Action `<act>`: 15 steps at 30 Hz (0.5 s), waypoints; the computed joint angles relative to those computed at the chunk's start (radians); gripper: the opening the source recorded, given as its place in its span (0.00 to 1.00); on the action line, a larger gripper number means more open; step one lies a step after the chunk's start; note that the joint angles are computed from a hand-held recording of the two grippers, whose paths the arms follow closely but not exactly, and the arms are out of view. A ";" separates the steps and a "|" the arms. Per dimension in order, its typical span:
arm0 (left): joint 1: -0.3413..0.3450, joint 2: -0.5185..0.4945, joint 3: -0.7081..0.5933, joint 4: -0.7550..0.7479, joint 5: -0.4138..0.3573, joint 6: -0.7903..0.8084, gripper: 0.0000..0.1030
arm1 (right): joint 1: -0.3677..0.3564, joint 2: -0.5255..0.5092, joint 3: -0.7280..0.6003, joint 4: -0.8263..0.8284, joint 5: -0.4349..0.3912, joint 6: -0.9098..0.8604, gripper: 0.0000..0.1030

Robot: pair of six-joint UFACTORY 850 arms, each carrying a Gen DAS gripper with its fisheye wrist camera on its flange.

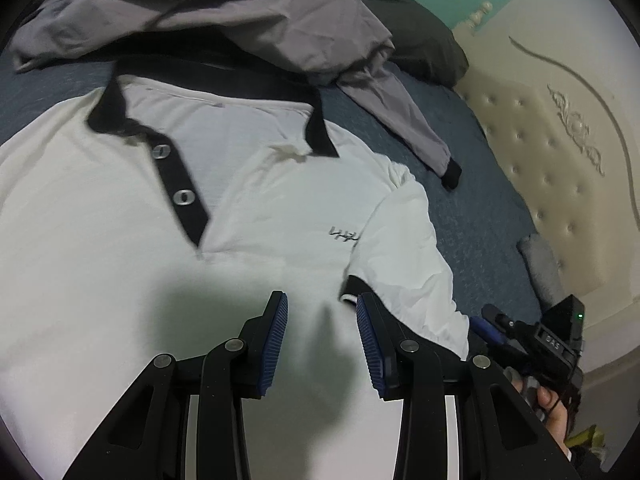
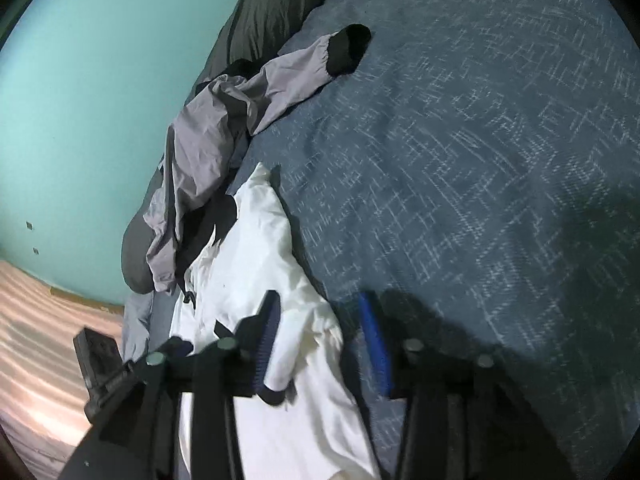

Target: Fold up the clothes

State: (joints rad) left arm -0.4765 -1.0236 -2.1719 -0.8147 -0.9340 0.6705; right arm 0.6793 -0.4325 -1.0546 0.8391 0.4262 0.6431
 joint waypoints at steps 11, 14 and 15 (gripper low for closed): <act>0.039 0.031 0.051 -0.021 0.006 0.009 0.38 | 0.012 -0.028 0.029 -0.106 0.053 0.256 0.06; 0.042 0.034 0.057 -0.021 0.006 0.015 0.38 | 0.025 -0.025 0.063 -0.135 0.127 0.350 0.06; 0.042 0.034 0.058 -0.020 0.005 0.016 0.38 | 0.028 -0.024 0.067 -0.134 0.138 0.360 0.06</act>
State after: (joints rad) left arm -0.4340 -0.9897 -2.1139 -0.8345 -0.9294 0.6864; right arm 0.7069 -0.4564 -0.9874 0.7054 0.5642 1.0035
